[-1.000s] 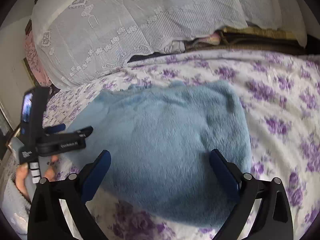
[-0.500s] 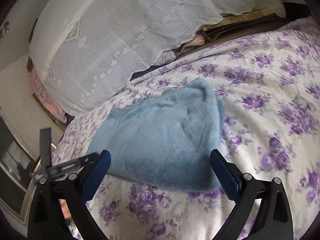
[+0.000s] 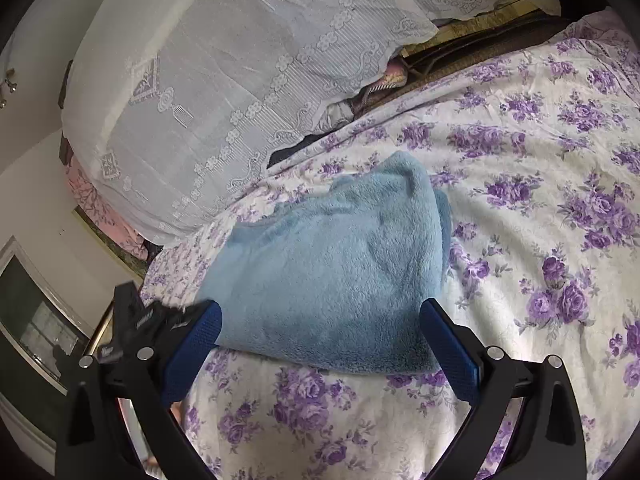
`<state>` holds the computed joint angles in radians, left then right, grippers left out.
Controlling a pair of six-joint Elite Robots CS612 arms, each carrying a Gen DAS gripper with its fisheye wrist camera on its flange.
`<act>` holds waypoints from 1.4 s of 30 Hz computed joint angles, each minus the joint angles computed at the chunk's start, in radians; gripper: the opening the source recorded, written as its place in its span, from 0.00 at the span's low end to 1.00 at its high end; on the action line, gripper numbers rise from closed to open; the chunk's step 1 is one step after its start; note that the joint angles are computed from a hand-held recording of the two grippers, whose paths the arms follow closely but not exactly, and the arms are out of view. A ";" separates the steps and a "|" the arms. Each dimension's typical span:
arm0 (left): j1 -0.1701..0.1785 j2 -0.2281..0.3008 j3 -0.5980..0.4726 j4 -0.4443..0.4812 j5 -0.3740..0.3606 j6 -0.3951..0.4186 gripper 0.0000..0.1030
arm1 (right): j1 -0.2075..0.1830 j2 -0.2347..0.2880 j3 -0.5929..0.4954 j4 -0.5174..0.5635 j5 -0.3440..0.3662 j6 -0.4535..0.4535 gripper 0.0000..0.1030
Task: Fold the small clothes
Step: 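Grasp the side edge of the folded jacket with the left tool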
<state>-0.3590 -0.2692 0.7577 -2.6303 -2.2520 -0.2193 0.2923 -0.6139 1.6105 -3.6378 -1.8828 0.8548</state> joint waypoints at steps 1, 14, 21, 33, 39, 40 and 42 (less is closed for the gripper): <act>0.002 0.023 -0.043 0.003 -0.011 -0.029 0.95 | 0.003 0.002 -0.004 0.001 -0.014 0.001 0.97; 0.001 0.120 -0.233 0.029 0.047 -0.106 0.62 | -0.055 0.043 -0.127 -0.078 0.129 0.030 0.97; -0.006 0.112 -0.222 0.025 0.077 -0.078 0.69 | -0.089 0.098 -0.163 -0.015 0.257 0.101 0.96; -0.011 0.108 -0.215 0.006 0.100 -0.054 0.55 | -0.093 0.146 -0.261 -0.007 0.521 0.071 0.95; -0.014 0.103 -0.208 0.005 0.106 -0.034 0.49 | -0.028 0.068 -0.209 0.111 0.191 -0.110 0.96; -0.013 0.106 -0.213 0.009 0.102 -0.038 0.49 | -0.015 0.050 -0.210 0.213 0.087 -0.131 0.96; -0.010 0.115 -0.229 0.021 0.091 -0.052 0.53 | 0.007 0.036 -0.228 0.421 -0.123 -0.171 0.97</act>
